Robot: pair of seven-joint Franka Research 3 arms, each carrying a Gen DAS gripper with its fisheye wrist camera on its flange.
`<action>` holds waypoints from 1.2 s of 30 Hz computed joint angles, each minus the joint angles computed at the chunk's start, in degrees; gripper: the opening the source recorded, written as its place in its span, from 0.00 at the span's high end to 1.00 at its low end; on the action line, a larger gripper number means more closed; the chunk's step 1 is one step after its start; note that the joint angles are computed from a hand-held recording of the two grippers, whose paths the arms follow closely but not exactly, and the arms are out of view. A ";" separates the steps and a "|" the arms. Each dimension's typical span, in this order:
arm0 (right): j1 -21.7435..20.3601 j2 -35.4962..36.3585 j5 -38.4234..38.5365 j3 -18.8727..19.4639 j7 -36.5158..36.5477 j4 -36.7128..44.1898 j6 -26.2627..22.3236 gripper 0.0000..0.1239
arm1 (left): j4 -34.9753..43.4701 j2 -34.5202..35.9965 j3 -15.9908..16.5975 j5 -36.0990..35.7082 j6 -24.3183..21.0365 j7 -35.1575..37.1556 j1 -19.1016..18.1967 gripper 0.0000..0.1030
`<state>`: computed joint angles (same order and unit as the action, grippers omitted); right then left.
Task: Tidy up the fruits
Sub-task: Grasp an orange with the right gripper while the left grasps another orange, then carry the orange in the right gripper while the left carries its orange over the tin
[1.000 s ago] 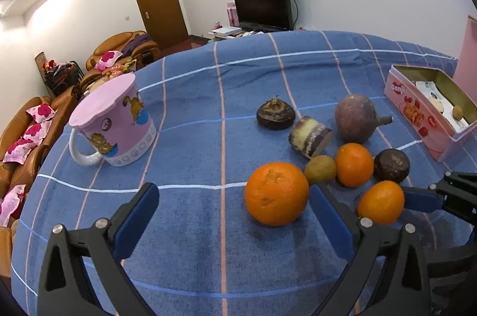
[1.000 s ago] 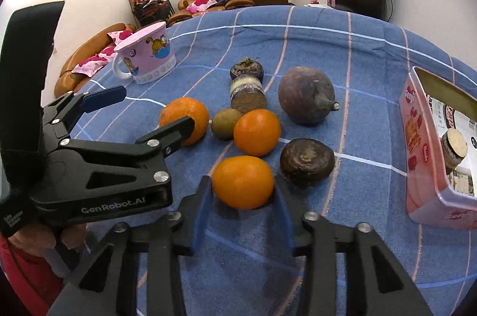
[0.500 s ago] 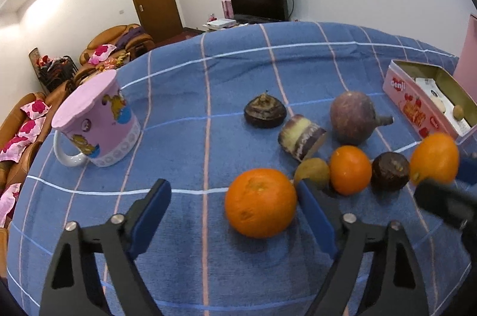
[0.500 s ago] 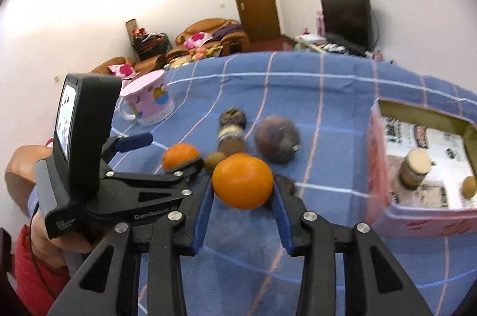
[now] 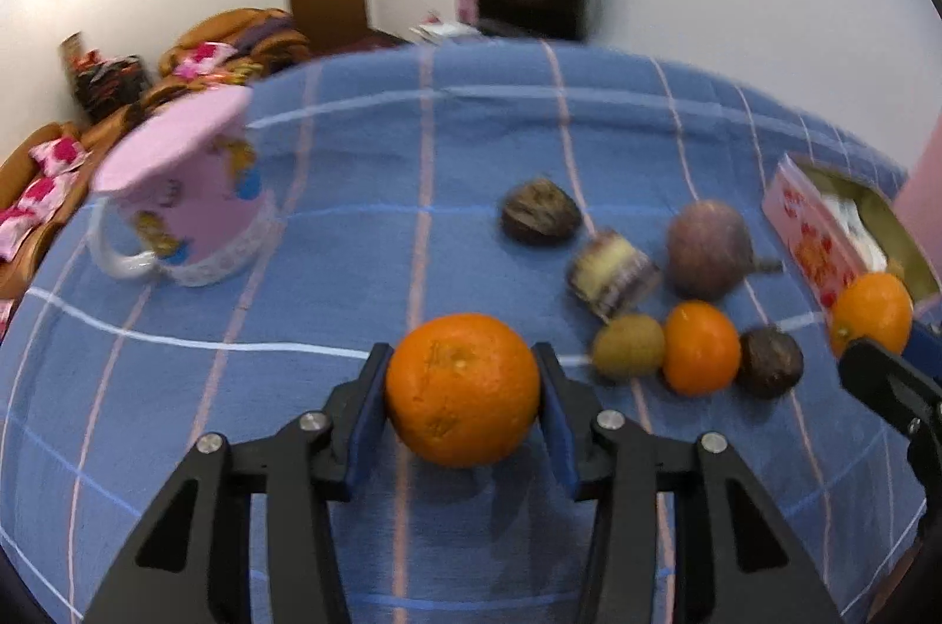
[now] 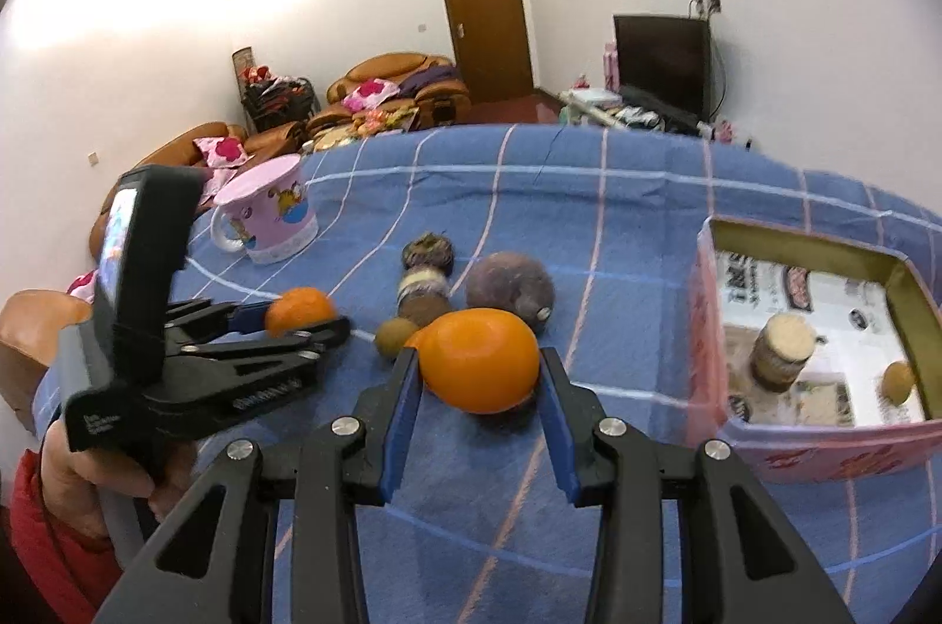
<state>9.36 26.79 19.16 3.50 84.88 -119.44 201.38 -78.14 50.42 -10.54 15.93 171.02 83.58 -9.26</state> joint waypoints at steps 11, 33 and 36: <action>3.67 -1.28 7.68 -4.60 -4.52 -1.91 6.53 0.67 | -8.91 -3.75 24.83 0.24 16.64 -22.78 -16.93 0.52; -2.24 -4.04 3.64 -4.01 -3.59 -7.01 8.79 0.67 | -11.21 -3.93 29.99 -6.88 19.74 -17.96 -29.62 0.52; -1.85 -4.14 5.02 -4.70 -5.24 -7.16 8.94 0.67 | -10.48 -3.53 30.19 -6.72 19.44 -18.31 -30.66 0.52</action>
<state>7.51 22.65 24.18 -1.21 79.65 -126.60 210.33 -88.62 46.89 19.66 9.21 190.45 65.26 -39.92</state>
